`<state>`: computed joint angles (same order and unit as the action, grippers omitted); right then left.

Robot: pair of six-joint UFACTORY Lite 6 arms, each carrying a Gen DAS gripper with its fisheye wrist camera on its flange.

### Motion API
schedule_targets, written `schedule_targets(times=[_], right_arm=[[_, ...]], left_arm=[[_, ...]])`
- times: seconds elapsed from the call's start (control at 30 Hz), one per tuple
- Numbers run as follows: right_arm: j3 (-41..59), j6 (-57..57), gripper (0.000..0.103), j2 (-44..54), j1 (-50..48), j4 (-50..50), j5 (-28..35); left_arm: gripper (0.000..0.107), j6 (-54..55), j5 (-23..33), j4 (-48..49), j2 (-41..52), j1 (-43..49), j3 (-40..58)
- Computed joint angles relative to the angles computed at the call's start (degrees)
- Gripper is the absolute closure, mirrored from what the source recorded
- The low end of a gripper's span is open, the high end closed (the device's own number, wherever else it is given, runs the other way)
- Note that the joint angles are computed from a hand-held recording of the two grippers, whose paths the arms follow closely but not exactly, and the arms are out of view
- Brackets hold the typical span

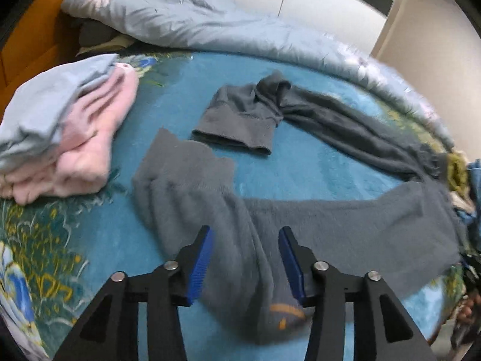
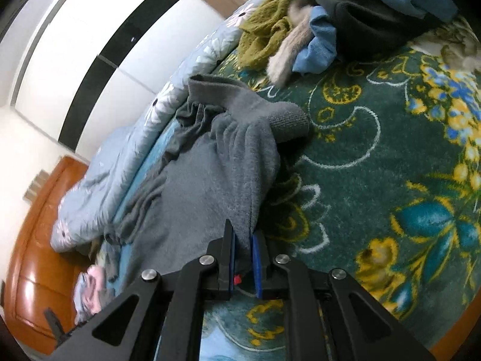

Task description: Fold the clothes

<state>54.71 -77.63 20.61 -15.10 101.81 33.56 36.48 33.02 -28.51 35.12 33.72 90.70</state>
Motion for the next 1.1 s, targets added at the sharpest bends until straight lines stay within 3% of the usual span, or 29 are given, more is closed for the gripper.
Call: schedule_targets(times=[0.13, 0.23, 0.3, 0.33, 0.37, 0.53, 0.7, 1.0, 1.1], right_arm=[[-1.15, -1.86, 0.091, -1.20, 2.73, 7.14, -3.30], [-2.61, -6.42, 0.091, -2.48, 5.22, 12.09, -6.42], [-4.03, -9.94, 0.091, -3.30, 6.08, 15.57, -7.74], [-4.84, -11.66, 0.091, -3.54, 6.12, 17.43, -7.62], [-5.56, -13.11, 0.091, -3.66, 6.02, 19.03, -7.17], [-8.42, -20.68, 0.091, -3.73, 5.69, 25.96, -4.46], [-10.33, -24.70, 0.091, -3.69, 4.85, 28.87, -1.46], [-10.60, -27.54, 0.090, -4.22, 5.93, 30.26, -3.83], [-10.73, -27.47, 0.090, -4.28, 5.89, 29.92, -5.20]], left_arm=[[0.055, -16.41, 0.83, 14.95, 8.84, -4.40, 9.54], [0.058, -14.37, 0.52, 9.52, 10.91, -2.71, 10.20], [0.085, -12.39, -1.34, 7.78, 9.86, -1.47, 8.21], [0.094, -10.52, -1.30, 6.09, 9.82, -0.51, 8.04], [0.096, -7.37, 0.43, 2.01, 9.82, 1.15, 8.44], [0.097, 11.03, 8.13, -18.12, 5.34, 10.86, 4.70], [0.097, 26.96, 11.93, -29.29, -3.57, 21.73, -5.55], [0.100, 29.45, 6.40, -25.02, -2.21, 30.62, -13.51], [0.100, 30.76, 7.49, -25.72, -3.74, 32.26, -13.38]])
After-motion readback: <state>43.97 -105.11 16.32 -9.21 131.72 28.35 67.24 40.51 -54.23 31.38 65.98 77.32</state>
